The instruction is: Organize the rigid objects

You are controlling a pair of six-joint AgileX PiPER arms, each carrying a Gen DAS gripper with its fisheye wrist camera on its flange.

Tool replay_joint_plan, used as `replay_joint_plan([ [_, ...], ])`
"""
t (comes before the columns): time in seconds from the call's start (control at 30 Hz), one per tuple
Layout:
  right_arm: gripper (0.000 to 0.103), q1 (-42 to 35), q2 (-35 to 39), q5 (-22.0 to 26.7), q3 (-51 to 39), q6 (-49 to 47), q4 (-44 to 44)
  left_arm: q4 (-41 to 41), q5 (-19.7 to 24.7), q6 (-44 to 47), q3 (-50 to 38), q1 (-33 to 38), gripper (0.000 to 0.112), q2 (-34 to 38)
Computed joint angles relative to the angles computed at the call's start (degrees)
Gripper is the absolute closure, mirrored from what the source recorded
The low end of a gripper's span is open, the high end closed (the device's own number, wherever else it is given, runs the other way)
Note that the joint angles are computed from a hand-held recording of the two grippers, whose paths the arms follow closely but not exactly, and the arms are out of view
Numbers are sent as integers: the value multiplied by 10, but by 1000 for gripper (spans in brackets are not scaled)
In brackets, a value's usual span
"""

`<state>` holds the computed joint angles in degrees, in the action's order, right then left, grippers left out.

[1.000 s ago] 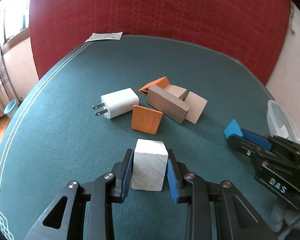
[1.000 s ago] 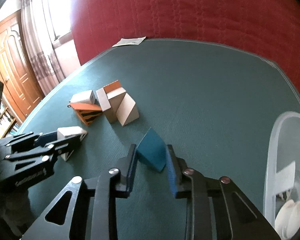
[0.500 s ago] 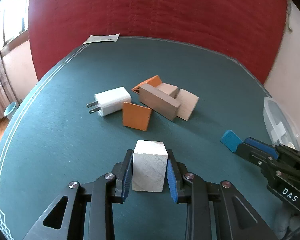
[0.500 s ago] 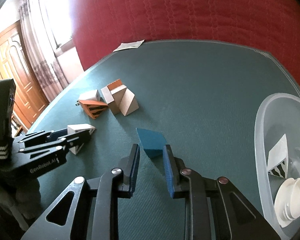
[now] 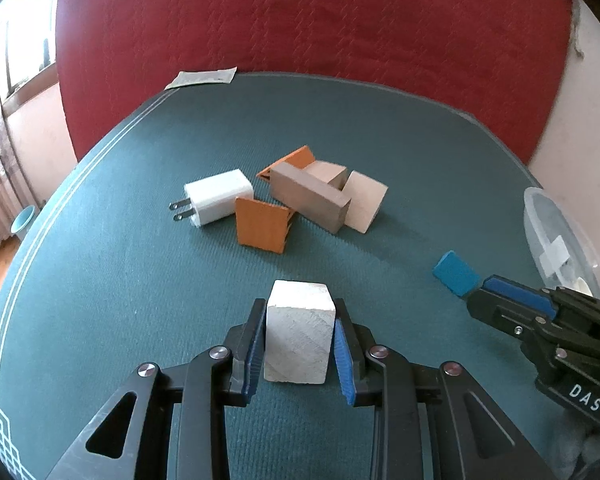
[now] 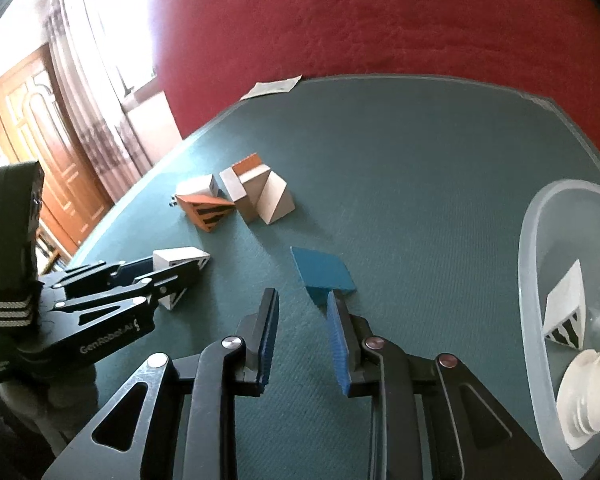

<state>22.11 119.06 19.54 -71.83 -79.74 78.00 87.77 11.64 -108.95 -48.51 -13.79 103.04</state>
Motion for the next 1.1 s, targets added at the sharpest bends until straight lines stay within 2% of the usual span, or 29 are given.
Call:
replay_joint_plan([
  [0.07, 64, 6, 9, -17, -14, 49, -43, 10, 3, -10, 4, -1, 80, -3],
  [0.13, 48, 4, 16, -19, -26, 81, -65, 35, 3, -35, 12, -1, 80, -7],
  [0.3, 48, 9, 37, -21, -64, 146, -129, 76, 12, -75, 26, -7, 79, -13],
  [0.37, 48, 12, 44, -18, -79, 170, -158, 94, 4, -89, 29, -3, 75, -15],
  [0.43, 48, 12, 48, -11, -89, 196, -187, 112, -5, -98, 24, 3, 64, -11],
  [0.47, 48, 12, 47, -8, -89, 199, -190, 91, -1, -74, 16, 5, 59, -4],
  [0.53, 48, 6, 40, 4, -76, 176, -166, 51, 7, -37, 7, 6, 37, 2],
  [0.6, 48, -4, 32, 32, -58, 134, -124, 40, -1, -33, 4, 16, 34, 3],
  [0.67, 48, -17, 27, 80, -45, 99, -90, 43, 5, -44, 10, 13, 32, -1],
  [0.73, 48, -27, 31, 128, -45, 84, -79, 13, 14, -17, 7, 9, 28, 1],
  [0.8, 48, -32, 32, 145, -44, 73, -74, -9, 21, 4, 6, 7, 24, 1],
  [0.9, 48, -37, 31, 131, -46, 75, -76, -78, 47, 73, 0, -3, 20, 6],
  [1.1, 48, -44, 36, 104, -57, 96, -86, -131, 58, 120, 1, -7, 10, 4],
])
